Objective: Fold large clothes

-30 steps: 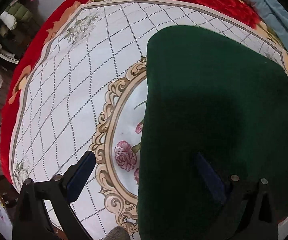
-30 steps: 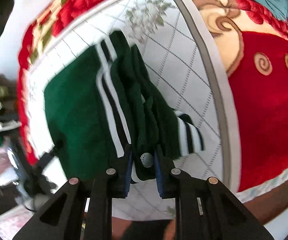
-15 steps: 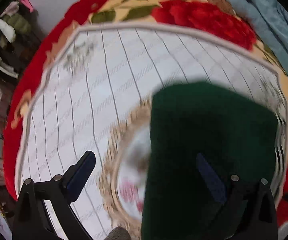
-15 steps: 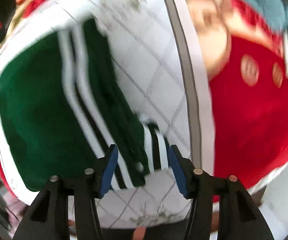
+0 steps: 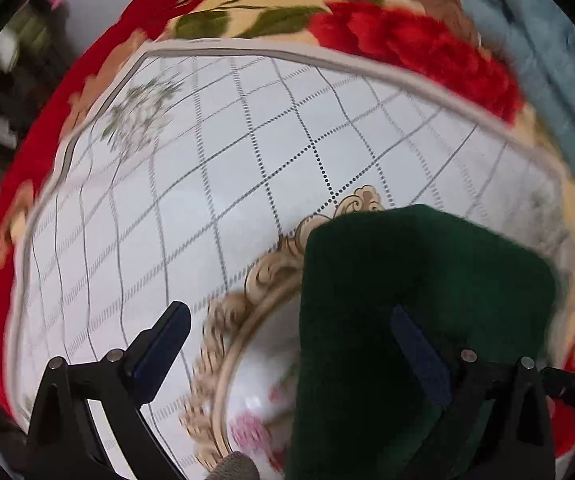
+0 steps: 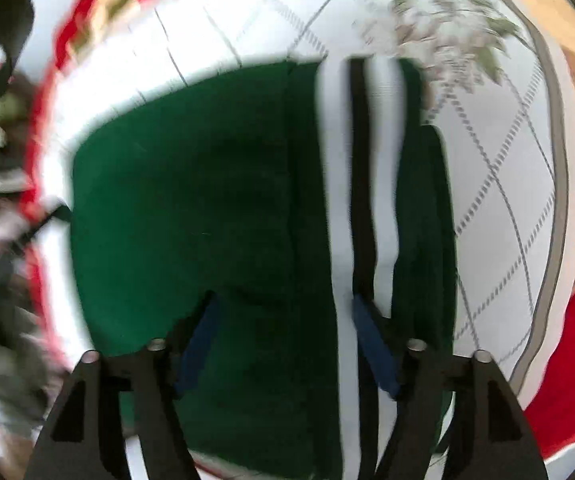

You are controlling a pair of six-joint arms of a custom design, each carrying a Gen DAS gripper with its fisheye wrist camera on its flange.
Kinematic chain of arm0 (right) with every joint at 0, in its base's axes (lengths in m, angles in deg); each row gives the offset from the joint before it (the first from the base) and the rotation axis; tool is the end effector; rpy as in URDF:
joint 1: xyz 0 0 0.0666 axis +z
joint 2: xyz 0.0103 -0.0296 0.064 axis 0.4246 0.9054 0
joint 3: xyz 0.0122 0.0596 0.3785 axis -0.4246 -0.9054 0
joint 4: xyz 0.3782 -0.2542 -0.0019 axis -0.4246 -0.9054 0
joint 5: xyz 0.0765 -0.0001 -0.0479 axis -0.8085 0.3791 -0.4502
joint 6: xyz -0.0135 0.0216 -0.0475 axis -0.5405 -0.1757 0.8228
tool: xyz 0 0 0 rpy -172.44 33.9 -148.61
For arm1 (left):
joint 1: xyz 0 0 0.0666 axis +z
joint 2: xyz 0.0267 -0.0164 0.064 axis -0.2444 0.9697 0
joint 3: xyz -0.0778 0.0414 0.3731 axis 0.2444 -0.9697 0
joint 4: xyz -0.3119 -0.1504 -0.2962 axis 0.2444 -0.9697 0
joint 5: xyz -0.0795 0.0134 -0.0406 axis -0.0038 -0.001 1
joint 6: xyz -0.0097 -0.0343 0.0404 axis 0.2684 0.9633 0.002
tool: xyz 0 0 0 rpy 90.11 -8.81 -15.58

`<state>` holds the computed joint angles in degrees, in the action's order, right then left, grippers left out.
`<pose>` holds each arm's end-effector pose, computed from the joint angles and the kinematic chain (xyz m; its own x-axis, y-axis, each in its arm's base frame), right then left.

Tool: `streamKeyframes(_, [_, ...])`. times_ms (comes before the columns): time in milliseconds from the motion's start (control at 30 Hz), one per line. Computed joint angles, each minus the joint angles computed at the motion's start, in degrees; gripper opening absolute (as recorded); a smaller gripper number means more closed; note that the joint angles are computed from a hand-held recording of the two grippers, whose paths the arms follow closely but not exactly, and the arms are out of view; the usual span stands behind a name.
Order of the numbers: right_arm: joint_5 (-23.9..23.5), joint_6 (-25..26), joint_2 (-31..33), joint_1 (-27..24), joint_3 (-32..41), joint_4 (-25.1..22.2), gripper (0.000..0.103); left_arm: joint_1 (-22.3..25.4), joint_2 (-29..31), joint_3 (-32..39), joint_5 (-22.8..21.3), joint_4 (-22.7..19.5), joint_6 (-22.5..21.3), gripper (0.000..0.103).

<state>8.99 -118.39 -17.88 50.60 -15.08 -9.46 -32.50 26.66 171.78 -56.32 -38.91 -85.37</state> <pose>0.3388 0.1704 0.4046 -0.7557 0.6485 0.0920 0.6244 0.6708 0.4003 0.5775 -0.1947 0.4373 -0.8851 0.3667 -0.2868 0.3951 0.9175 -0.0464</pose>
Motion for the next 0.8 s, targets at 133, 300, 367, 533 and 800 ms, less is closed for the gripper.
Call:
streamKeyframes(133, [4.3,-6.3,-10.9,-1.9,-5.7,2.2,0.103,3.0,-4.5,-5.1,10.1,-1.6,4.2,0.103])
streamKeyframes(300, [-7.2,-5.4,-15.4,-6.2,-18.5,11.3,0.103,3.5,-3.3,-9.8,17.7,-3.7,2.1,0.103])
streamKeyframes(367, [-11.9,-6.3,-14.0,-6.0,-24.1,21.6,0.103,3.7,-2.9,-10.9,22.7,-3.0,2.0,0.103])
streamKeyframes(533, [-15.7,-4.3,-11.5,-6.2,-25.3,32.3,0.102,2.7,-2.0,-11.2,26.4,-1.4,0.6,0.103])
streamKeyframes(800, [-22.2,-11.9,-14.0,-5.0,-27.6,46.6,0.089,1.0,-0.2,-8.8,23.0,-2.5,-4.9,0.103])
